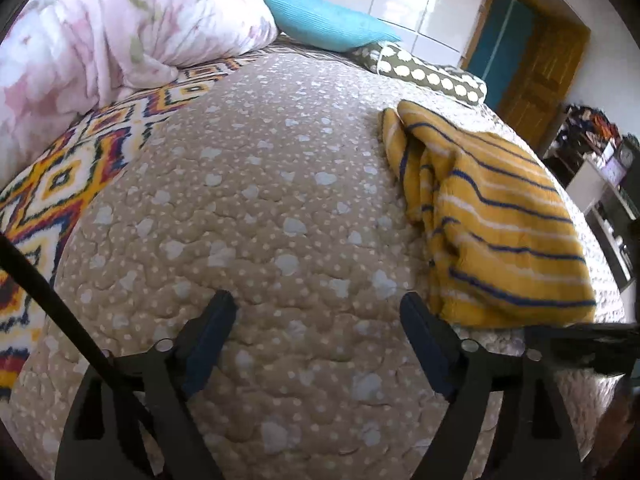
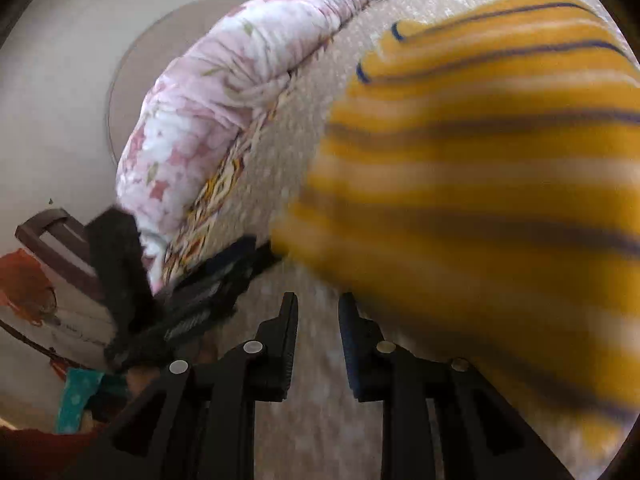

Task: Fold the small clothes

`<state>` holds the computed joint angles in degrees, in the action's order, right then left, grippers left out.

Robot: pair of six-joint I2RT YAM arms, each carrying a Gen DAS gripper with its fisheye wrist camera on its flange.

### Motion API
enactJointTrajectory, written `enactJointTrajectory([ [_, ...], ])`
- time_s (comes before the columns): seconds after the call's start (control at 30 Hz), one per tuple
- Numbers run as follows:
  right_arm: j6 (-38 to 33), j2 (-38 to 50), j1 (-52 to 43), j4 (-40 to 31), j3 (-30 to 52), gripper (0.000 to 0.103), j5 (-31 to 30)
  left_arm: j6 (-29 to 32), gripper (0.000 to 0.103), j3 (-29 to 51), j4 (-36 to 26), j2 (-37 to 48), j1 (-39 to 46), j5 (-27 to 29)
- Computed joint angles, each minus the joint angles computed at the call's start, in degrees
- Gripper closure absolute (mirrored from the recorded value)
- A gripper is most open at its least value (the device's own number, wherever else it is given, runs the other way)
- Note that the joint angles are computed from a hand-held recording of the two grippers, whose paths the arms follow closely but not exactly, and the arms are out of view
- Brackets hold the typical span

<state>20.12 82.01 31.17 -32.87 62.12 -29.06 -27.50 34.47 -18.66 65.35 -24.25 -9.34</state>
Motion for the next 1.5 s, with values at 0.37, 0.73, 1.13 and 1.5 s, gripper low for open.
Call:
enactJointTrajectory([
  [0.37, 1.3, -10.6, -12.3, 3.8, -9.9, 0.071, 5.2, 0.9, 0.011, 3.0, -2.6, 4.3, -3.3, -4.4],
  [0.73, 0.5, -28.8, -8.3, -6.5, -16.6, 0.065, 17.8, 0.5, 0.007, 6.7, -6.6, 8.6, -5.5, -8.2],
  [1.13, 1.7, -34.0, -7.1, -3.2, -23.0, 0.041, 26.0, -2.6, 0.0, 10.9, -11.6, 12.6, -6.8, -11.3],
  [1.5, 1.5, -34.6, 1.4, 0.5, -25.4, 0.027, 35.2, -11.6, 0.0, 13.4, -17.2, 13.3, -10.8, -16.1],
])
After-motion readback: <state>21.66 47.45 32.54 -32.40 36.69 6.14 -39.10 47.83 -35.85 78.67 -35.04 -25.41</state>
